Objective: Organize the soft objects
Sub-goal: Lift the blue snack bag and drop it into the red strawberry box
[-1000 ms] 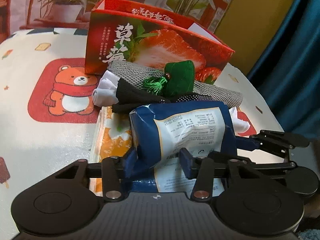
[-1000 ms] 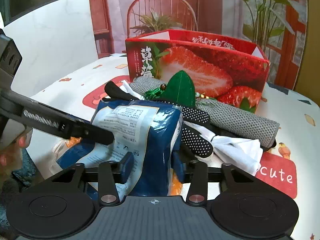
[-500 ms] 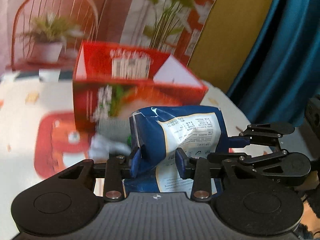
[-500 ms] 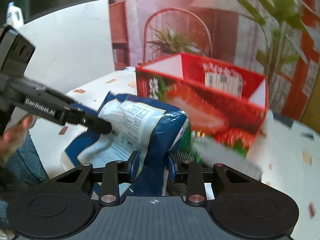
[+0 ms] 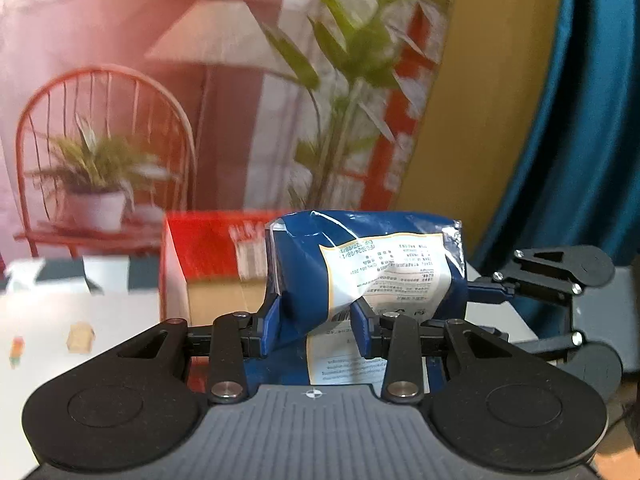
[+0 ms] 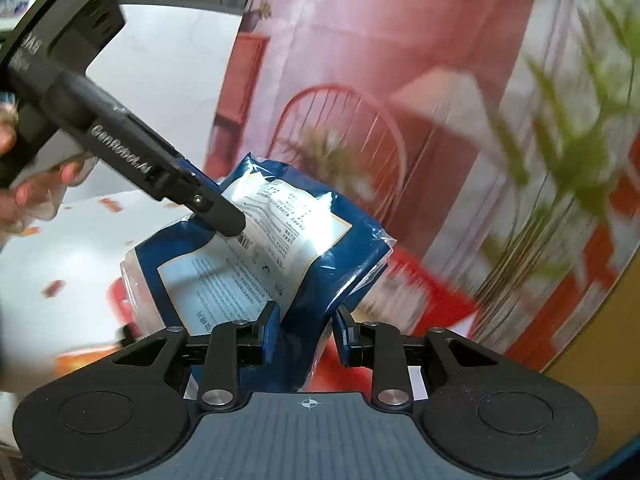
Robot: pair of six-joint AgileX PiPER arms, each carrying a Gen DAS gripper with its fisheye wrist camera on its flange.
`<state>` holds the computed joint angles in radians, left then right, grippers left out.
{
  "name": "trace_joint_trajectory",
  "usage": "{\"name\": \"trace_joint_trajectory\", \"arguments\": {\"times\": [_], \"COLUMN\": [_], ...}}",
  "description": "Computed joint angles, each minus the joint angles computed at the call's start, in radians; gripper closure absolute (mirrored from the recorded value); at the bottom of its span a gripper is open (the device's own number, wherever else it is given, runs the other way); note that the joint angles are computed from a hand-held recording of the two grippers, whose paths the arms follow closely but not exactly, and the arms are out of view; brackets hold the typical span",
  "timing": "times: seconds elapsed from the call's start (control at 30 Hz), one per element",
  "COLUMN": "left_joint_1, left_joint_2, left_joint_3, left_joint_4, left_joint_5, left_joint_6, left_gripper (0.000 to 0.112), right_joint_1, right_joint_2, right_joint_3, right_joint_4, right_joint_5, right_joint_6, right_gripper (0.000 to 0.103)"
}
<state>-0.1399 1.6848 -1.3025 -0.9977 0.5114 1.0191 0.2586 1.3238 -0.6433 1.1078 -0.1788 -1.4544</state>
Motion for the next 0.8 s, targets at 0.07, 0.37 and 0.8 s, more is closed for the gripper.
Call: {"name": "trace_joint_trajectory", "arguments": {"times": [0.07,0.37,0.8], "left_joint_1": [-0.028,-0.12,-0.084], "left_joint_2": [0.022,0.212,0.31], "left_joint_3": [-0.039,-0.214,-0.277], "left_joint_4": [0.003,0.134,0.135], "left_joint_5": [-0.064,-0.305,-0.194], "left_joint_6": [-0.023,-0.267,-0.293], "left_gripper": [0.072,0.073,0.073], "right_joint_1": [0.011,0.031,-0.035], "right_joint_2": [0.042,0.333,0.45], "right_joint_3": [-0.045,-0.111,-0.239], "right_joint_4": [-0.075,-0.567,-0.489], "right_joint_5": [-0.06,-0.586,-0.35], "right_joint_6": [0.048,0.398,0.444], "right_gripper": [0.077,0.076,0.077]}}
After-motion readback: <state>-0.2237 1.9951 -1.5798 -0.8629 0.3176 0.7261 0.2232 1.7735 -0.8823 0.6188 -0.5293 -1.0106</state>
